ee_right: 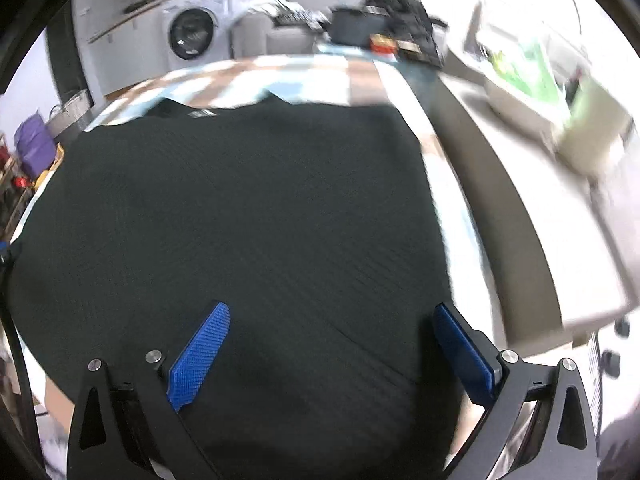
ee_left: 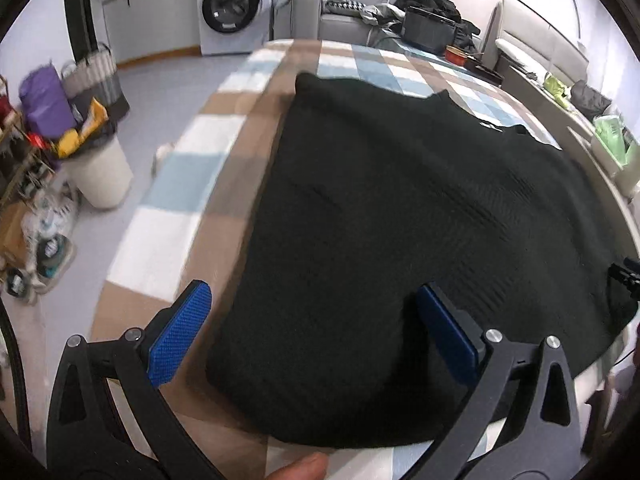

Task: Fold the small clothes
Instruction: 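Grasp the sweater hem with both tools and lift it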

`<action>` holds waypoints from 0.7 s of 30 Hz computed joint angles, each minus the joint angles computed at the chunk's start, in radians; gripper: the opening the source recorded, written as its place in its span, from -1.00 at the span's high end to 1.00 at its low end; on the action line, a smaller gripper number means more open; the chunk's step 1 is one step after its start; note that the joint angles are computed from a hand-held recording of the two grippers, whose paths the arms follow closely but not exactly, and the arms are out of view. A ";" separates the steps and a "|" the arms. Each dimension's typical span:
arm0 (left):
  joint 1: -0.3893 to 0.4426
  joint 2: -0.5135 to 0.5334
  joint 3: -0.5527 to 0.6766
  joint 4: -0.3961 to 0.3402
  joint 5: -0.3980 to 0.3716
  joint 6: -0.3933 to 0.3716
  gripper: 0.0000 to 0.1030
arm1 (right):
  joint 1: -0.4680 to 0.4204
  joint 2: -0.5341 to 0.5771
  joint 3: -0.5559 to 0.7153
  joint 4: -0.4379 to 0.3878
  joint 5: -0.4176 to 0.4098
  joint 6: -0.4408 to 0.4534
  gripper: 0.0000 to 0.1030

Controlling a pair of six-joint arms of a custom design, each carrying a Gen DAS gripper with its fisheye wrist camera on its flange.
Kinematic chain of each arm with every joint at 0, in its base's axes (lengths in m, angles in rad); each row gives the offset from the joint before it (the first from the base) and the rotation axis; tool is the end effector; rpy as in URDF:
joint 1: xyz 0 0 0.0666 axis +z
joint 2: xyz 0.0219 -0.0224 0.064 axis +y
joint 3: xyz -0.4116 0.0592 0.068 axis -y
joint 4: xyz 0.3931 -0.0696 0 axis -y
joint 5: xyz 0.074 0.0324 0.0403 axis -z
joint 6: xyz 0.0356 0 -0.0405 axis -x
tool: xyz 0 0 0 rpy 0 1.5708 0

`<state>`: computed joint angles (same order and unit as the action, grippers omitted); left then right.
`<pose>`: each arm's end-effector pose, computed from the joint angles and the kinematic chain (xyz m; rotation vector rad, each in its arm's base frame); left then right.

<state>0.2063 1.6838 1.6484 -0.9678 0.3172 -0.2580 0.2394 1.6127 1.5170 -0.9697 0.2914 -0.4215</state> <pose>0.5765 0.1089 0.4270 0.1820 2.5075 -0.2224 0.5374 0.1202 0.4067 0.3305 2.5496 -0.1413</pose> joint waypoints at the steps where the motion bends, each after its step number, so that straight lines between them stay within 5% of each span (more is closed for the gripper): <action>1: 0.006 0.005 0.003 -0.010 0.018 0.007 -0.94 | -0.014 -0.009 -0.013 -0.006 -0.015 -0.007 -1.00; 5: 0.017 0.027 0.033 -0.059 0.084 0.013 -0.29 | -0.060 -0.039 -0.052 0.025 -0.139 0.016 -0.88; 6: 0.018 0.030 0.037 -0.066 0.099 0.006 0.10 | -0.069 -0.036 -0.050 0.024 -0.175 0.020 -0.73; 8: 0.021 0.031 0.036 -0.069 0.142 0.003 0.43 | -0.080 -0.031 -0.049 0.034 -0.211 0.034 -0.60; 9: 0.021 0.024 0.028 -0.055 0.145 0.010 0.61 | -0.079 -0.033 -0.053 0.050 -0.207 0.043 -0.28; 12: 0.025 0.010 0.012 -0.015 0.165 0.045 0.69 | -0.082 -0.038 -0.060 0.094 -0.175 0.051 0.52; 21: 0.054 0.015 0.023 0.004 0.145 0.104 0.69 | -0.060 0.020 0.003 0.160 -0.143 0.106 0.69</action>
